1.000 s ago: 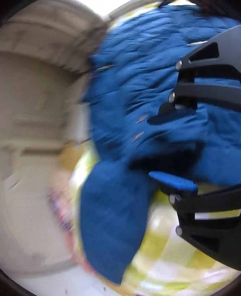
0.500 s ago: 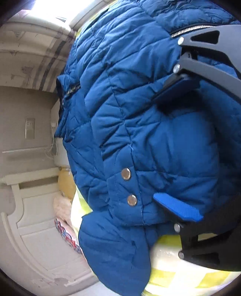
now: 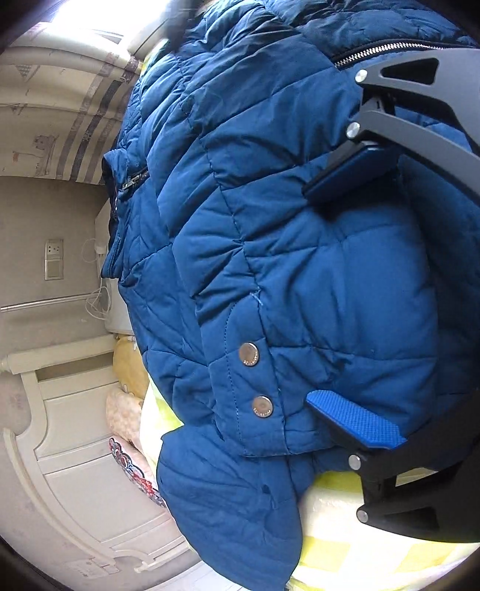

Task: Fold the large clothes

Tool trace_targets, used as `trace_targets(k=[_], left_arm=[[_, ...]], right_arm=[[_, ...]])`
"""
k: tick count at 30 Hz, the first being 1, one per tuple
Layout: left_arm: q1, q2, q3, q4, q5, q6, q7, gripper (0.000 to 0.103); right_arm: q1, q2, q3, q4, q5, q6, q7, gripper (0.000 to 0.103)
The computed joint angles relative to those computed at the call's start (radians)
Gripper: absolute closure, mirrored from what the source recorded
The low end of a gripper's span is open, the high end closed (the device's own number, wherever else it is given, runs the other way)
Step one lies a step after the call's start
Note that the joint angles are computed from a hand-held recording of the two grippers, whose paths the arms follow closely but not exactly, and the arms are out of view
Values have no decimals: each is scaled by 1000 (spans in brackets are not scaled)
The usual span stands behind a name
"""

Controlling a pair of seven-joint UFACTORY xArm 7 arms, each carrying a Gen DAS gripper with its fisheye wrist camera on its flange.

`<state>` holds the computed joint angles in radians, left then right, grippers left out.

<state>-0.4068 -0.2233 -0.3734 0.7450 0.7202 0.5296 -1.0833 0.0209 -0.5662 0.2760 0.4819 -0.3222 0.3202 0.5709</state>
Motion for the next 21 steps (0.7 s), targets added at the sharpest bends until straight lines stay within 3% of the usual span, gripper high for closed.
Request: trace_targets(k=[2, 5, 8, 10, 12, 14, 15, 17, 19, 21], left_arm=[[-1, -2, 2, -2, -3, -4, 1, 2], [1, -3, 4, -6, -8, -16, 1, 2], [4, -2, 1, -7, -5, -18, -2, 2], [4, -3, 2, -7, -6, -19, -1, 2], [8, -20, 8, -26, -8, -47, -7, 2], [24, -73, 25, -79, -17, -141, -28, 3], [44, -130, 44, -134, -26, -236, -50, 3], [104, -277, 86, -243, -45, -389, -102, 3], [179, -414, 128, -325, -92, -435, -145, 3], [187, -491, 252, -390, -166, -453, -137, 3]], right_arm=[[-89, 70, 19, 39, -31, -24, 73, 35], [-45, 204, -56, 98, 50, 52, 27, 35], [-47, 116, -11, 72, -18, 89, 155, 34], [-2, 2, 21, 1, -47, 12, 228, 32], [52, -31, 62, -7, -39, 29, 192, 25], [124, -5, 106, 11, -51, 82, 134, 19], [135, 18, 134, 22, -68, 107, 126, 18], [95, 42, 220, 27, -167, 124, 196, 17], [115, 61, 177, 18, -164, 88, 215, 17], [148, 73, 118, 3, -134, 47, 199, 17]])
